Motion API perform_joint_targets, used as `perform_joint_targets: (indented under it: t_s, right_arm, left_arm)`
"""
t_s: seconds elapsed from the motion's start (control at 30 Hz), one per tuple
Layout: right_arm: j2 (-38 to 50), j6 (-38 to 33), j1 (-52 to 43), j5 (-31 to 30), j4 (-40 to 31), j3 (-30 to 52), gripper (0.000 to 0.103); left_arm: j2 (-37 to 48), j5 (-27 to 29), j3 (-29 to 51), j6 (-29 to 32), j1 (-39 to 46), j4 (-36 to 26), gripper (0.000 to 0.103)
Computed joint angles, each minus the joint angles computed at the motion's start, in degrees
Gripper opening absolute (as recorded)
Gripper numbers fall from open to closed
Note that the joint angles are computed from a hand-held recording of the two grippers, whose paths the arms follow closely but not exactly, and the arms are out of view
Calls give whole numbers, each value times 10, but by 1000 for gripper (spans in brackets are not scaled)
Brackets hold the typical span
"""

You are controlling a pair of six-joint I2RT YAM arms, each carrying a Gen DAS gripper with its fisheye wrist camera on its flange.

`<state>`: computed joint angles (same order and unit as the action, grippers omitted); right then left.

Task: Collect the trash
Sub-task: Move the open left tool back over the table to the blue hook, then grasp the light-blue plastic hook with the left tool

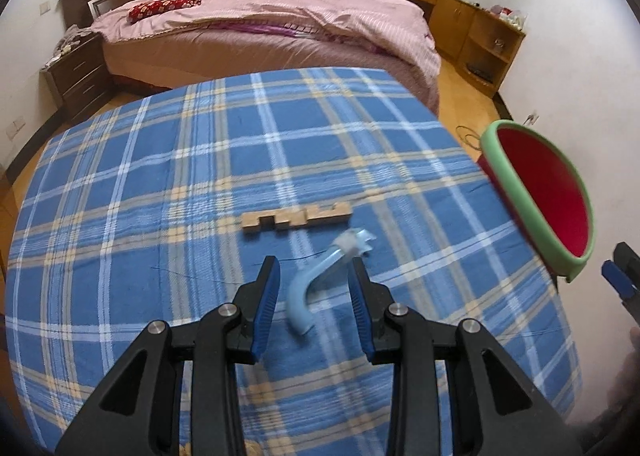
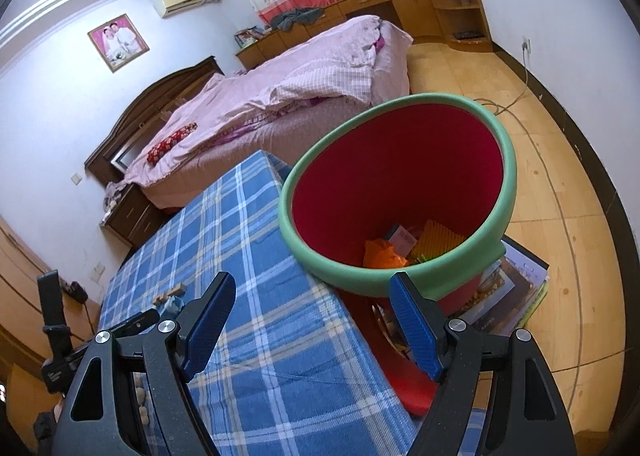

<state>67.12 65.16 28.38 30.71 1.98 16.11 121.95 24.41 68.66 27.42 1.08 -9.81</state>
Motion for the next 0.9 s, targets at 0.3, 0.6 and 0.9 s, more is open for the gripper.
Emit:
perform_joint_targets:
  t_s: [0.3, 0.6, 0.9]
  right_arm:
    - [29, -1, 0, -12, 25, 1, 80]
    - [64, -8, -4, -31, 59, 6, 80]
    - [135, -52, -3, -51, 74, 69, 80]
  left_arm:
    - [33, -24, 16, 19, -10, 2, 35]
    - [17, -11, -20, 49, -14, 25, 16]
    - [-1, 37, 2, 23, 41, -4, 16]
